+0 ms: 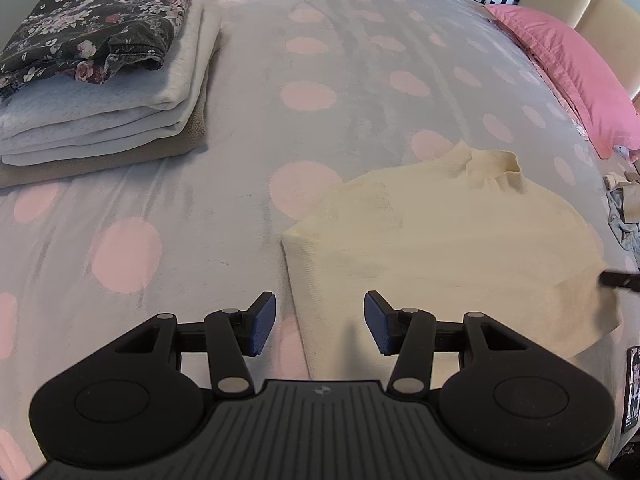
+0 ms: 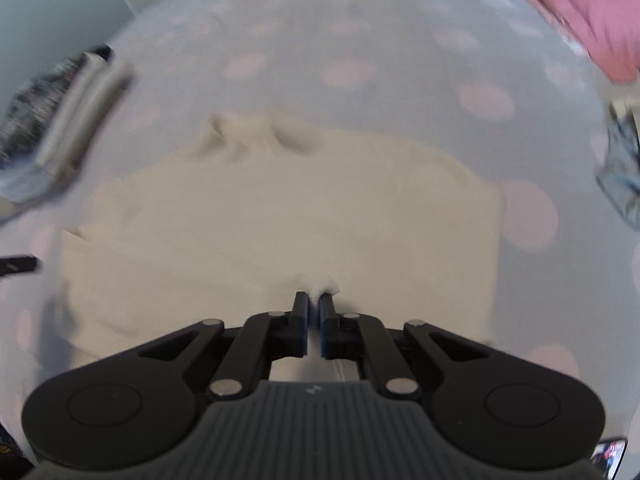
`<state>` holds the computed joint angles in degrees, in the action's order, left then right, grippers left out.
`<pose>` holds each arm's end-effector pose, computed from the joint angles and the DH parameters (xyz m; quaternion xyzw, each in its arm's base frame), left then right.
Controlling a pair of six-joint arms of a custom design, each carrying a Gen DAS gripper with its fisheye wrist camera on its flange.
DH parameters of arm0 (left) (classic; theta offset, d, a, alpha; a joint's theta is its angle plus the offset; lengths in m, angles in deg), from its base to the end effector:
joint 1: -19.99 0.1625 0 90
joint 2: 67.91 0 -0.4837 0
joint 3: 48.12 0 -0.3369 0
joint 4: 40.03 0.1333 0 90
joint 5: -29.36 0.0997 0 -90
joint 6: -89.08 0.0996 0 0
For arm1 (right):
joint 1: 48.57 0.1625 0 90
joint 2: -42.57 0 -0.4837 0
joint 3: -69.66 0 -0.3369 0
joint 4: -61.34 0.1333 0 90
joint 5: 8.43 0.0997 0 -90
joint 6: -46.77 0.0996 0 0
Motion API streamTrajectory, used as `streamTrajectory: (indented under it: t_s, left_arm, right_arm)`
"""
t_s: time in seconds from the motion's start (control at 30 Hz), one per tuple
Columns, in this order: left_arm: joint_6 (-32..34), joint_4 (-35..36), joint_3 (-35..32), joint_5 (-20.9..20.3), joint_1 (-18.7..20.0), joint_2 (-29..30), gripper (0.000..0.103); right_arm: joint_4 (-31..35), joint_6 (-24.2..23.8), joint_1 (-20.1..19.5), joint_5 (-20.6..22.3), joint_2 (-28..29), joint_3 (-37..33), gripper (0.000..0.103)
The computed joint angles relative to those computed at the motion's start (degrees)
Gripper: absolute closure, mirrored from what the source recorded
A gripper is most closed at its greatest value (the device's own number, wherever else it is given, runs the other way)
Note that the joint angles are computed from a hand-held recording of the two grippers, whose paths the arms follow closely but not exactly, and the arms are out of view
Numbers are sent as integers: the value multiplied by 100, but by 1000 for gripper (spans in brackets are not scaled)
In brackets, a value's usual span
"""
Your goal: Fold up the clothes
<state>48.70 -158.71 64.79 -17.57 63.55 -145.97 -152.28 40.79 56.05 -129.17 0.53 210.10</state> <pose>-0.2003 -0.4683 0.3602 0.0688 0.9265 -0.2155 0.3007 0.1899 -0.4018 0.1182 0.1113 -0.9362 0.2294 0.2421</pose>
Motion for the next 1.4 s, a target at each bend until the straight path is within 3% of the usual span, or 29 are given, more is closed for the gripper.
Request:
streamTrajectory:
  t_s: [0.2,0.33,0.5,0.67,0.87,0.93,1.03,1.13,1.17,1.4]
  left_arm:
    - [34,0,63,-39,-15,16,56]
    - [88,9,102,-36,-36,20,56]
    - [155,-6,117,-72,-39,42,56]
    - [388,-85,157,-259,-39,97,56]
    - [609,1,201,-467,-59,268,56]
    - [619,34,198,-493,-65,325,56]
    - [615,-6,203,-498,-65,354,56]
    - [607,-38,197,-537,-44,386,56]
    - [625,-38,188,-556,-37,404,56]
    - [756,-71,218,-514,-53,513,56]
  right_arm:
    - [-291,-163,571,498,-455,-199,97]
    - [-494,-312,663,299,-620,-279,97]
    - [-475,-113,200,-214,-762,-160,97]
    - [-290,135,-265,-485,-519,-165,97]
    - [-333,166,-519,-666,-296,-182,95]
    - [-372,194,-568,-786,-281,-183,88]
    - [-558,171,-638,-980,-269,-143,86]
    - [-578,198,-798,-886,-281,-75,69]
    - [-574,224,-871,-793,-280,-49,68]
    - [-462,457,-1163,-644,-144,-72,71]
